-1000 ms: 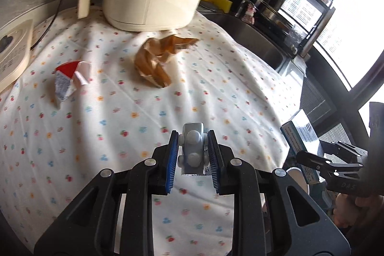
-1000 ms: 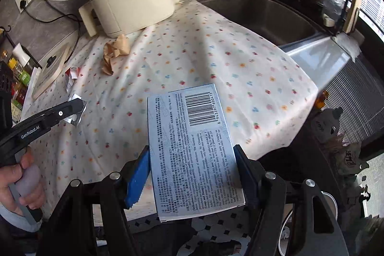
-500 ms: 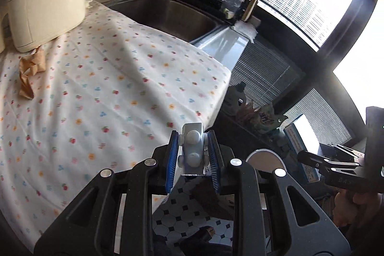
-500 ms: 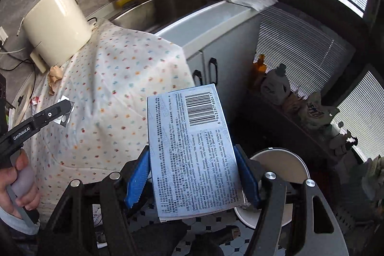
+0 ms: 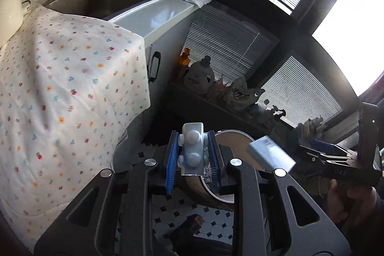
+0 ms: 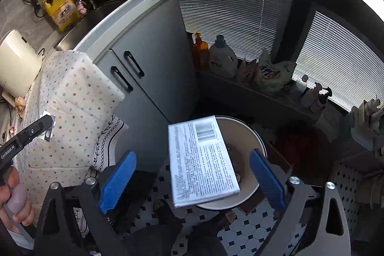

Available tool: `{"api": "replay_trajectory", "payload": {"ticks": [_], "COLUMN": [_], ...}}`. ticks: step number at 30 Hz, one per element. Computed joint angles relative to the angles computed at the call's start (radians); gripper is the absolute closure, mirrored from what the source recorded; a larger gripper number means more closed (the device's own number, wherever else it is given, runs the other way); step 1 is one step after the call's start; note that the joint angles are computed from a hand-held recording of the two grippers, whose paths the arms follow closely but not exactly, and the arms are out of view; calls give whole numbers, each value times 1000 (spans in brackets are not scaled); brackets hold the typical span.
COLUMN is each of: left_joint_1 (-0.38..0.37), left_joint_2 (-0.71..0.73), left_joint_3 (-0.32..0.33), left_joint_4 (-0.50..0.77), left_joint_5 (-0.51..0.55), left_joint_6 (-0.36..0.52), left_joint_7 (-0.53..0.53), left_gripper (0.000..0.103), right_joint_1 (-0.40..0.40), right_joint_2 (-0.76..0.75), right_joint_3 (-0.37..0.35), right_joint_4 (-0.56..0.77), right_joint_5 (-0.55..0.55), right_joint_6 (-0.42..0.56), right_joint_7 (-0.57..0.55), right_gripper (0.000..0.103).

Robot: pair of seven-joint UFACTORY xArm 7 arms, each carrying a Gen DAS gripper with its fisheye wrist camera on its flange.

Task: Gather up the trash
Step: 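Carry both items to the white bucket and open both tools to drop them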

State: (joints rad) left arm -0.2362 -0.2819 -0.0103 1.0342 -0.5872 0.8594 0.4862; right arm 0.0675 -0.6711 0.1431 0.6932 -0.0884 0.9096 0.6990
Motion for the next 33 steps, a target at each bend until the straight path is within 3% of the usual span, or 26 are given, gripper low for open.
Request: {"api": "replay_trajectory", "payload": {"ticks": [8,21,23,25,30,33], "left_joint_1": [-81,-190,-196,-196,-183,-168], "left_joint_2": [32,179,192,193,179,166], "left_joint_3": [-74,-171,-177,-174,-166,-155], "left_joint_4": [13,131,144,148,143,135], "left_joint_5": [4,-7,-8,-33,-25,-10], "left_joint_6": [-9,20,25,27,14,1], "left_joint_7": [-28,-41,-47,-33,-37,-67], "left_gripper": [79,76,62,40,18,12], "right_joint_1": [-57,-204,-220,-230,-233,-217], "right_joint_2": [-190,-462,-487,-503,-502,-474], "right_joint_3": [-69,-124,-128,-131,-130,-113], "right_joint_4": [-128,-226,-235,-242,-249,-242], "right_joint_5": [14,-15,-15,-13,-1,17], "right_joint_6": [56,214,233,243,233,204], "right_joint_7": [-35,-67,-68,-69,-75,-66], "right_gripper": [8,9,9,9,9,9]}}
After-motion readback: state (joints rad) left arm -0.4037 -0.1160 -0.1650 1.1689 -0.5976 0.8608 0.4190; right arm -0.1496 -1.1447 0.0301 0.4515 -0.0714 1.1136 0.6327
